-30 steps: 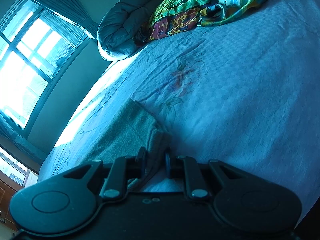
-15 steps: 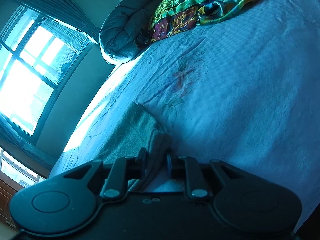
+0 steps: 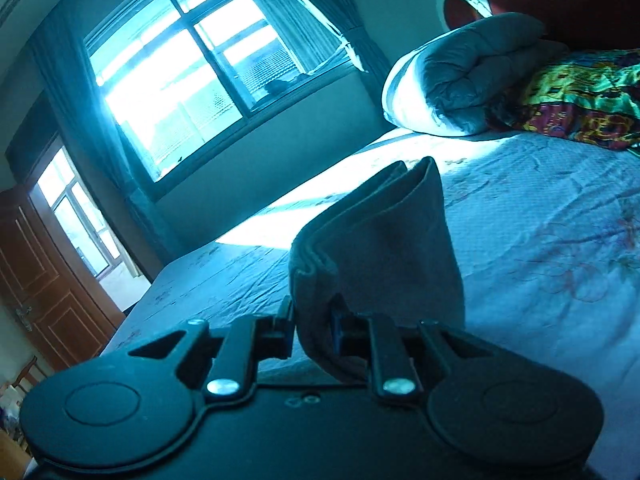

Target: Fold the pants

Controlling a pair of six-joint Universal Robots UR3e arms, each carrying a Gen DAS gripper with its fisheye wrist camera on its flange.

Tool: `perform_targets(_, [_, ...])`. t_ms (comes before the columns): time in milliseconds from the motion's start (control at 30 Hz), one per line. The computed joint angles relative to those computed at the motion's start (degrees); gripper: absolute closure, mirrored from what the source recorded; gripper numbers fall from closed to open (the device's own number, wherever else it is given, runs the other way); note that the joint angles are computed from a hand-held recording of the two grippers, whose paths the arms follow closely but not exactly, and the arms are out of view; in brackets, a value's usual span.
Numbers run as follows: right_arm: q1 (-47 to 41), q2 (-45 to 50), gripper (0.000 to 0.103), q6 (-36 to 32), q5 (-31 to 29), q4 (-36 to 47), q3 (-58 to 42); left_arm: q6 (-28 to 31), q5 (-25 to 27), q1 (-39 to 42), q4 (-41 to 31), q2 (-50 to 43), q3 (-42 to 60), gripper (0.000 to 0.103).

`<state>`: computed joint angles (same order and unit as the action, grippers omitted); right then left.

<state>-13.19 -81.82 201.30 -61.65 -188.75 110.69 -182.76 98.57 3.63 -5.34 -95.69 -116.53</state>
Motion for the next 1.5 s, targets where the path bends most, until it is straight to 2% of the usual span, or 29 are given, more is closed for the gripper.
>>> perform_targets(133, [19.2, 12.3, 0.094, -0.7, -9.8, 2.5, -15.4, 5.1, -6.8, 17.1, 2.6, 8.8, -11.0, 0.000])
perform_targets(200, [26.5, 19.0, 0.086, -0.4, -12.2, 3.9, -22.5, 6.0, -10.4, 24.2, 2.0, 10.5, -13.5, 0.000])
perform_targets(233, [30.2, 22.8, 0.071, -3.0, -12.3, 5.6, -26.5, 6.2, -12.0, 27.8, 1.5, 11.2, -14.4, 0.000])
perform_targets(267, [33.3, 24.6, 0.063, -8.5, -12.9, 11.1, -29.8, 6.4, -12.8, 30.0, 1.1, 11.3, -15.0, 0.000])
perform_targets(300, [35.5, 25.2, 0.070, -10.5, -14.9, 13.4, -30.6, 6.4, -13.8, 32.0, 0.4, 11.5, -15.2, 0.000])
perform_targets(333, [37.2, 25.2, 0.081, -8.9, -16.6, 10.8, -29.1, 6.7, -15.9, 34.3, 0.1, 12.1, -16.2, 0.000])
perform_targets(367, [37.1, 24.6, 0.081, -7.4, -16.3, 8.2, -26.7, 7.0, -17.0, 35.6, 0.2, 12.4, -16.7, 0.000])
perform_targets(467, [36.2, 21.7, 0.080, -4.9, -20.2, 6.9, -22.6, 8.0, -19.6, 37.2, 3.2, 12.4, -18.7, 0.000])
perform_targets(567, [34.2, 20.1, 0.079, -4.1, -23.7, 3.9, -20.0, 6.9, -23.7, 36.3, 3.9, 12.5, -18.6, 0.000])
perform_targets(600, [33.8, 20.1, 0.078, -4.3, -24.3, 5.0, -20.1, 6.3, -24.4, 35.4, 4.5, 11.7, -18.1, 0.000])
perform_targets(633, [33.0, 20.7, 0.078, -4.9, -24.0, 10.6, -21.8, 5.4, -26.0, 34.5, 4.4, 11.9, -17.5, 0.000])
perform_targets(667, [31.6, 21.0, 0.077, -5.2, -20.9, 17.1, -23.7, 4.3, -26.6, 33.1, 4.4, 10.8, -16.3, 0.000])
perform_targets(700, [29.8, 21.9, 0.078, -5.4, -16.7, 18.8, -23.2, 3.2, -27.7, 32.1, 4.4, 9.8, -15.0, 0.000])
perform_targets(733, [28.8, 20.3, 0.082, -4.3, -16.0, 15.7, -20.5, 2.3, -29.6, 31.1, 3.9, 8.8, -13.5, 0.000])
perform_targets(833, [25.5, 14.5, 0.074, -2.2, -17.4, 4.0, -10.9, 1.2, -32.5, 27.2, 2.0, 4.7, -8.0, 0.000])
perform_targets(900, [21.7, 11.0, 0.074, -1.6, -16.0, 3.5, -7.6, 2.1, -31.5, 23.6, 0.5, 0.9, -3.3, 0.000])
perform_targets(967, [18.0, 8.5, 0.072, -1.2, -15.5, 1.2, -4.0, 2.2, -31.6, 20.7, -4.3, -2.6, 1.9, 0.000])
perform_targets(1067, [12.6, 5.2, 0.072, -0.3, -16.4, -1.9, 1.0, 1.6, -33.1, 18.5, -6.6, -6.2, 5.7, 0.008])
perform_targets(1133, [9.8, 4.2, 0.072, 0.8, -15.9, -3.4, 3.4, 1.7, -29.7, 15.5, -6.1, -7.6, 6.8, 0.012])
perform_targets(1200, [7.2, 3.5, 0.072, 1.6, -14.5, -4.2, 5.7, 4.0, -26.5, 13.3, -6.5, -9.1, 8.4, 0.037])
perform_targets(1267, [7.5, 3.6, 0.072, -1.1, -15.2, -3.3, 5.8, 5.7, -27.3, 13.0, -7.5, -8.8, 8.8, 0.055])
perform_targets(1333, [12.4, 4.4, 0.072, -8.3, -24.1, 7.0, 1.1, 7.0, -24.8, 11.5, -7.0, -8.5, 8.9, 0.055])
perform_targets(1400, [13.8, 5.1, 0.074, -14.2, -22.3, 11.7, 0.6, 7.5, -23.6, 10.9, -6.1, -7.9, 8.0, 0.055])
perform_targets(1433, [15.2, 6.0, 0.074, -16.5, -23.8, 13.3, -0.1, 7.8, -23.6, 11.2, -5.9, -7.5, 7.5, 0.055])
perform_targets(1467, [16.8, 7.2, 0.074, -17.3, -26.6, 10.1, 0.2, 7.8, -24.0, 11.5, -5.9, -7.3, 7.3, 0.055])
perform_targets(1500, [16.9, 6.8, 0.074, -16.8, -27.0, 8.3, 0.8, 7.8, -24.3, 11.7, -6.1, -7.0, 7.1, 0.055])
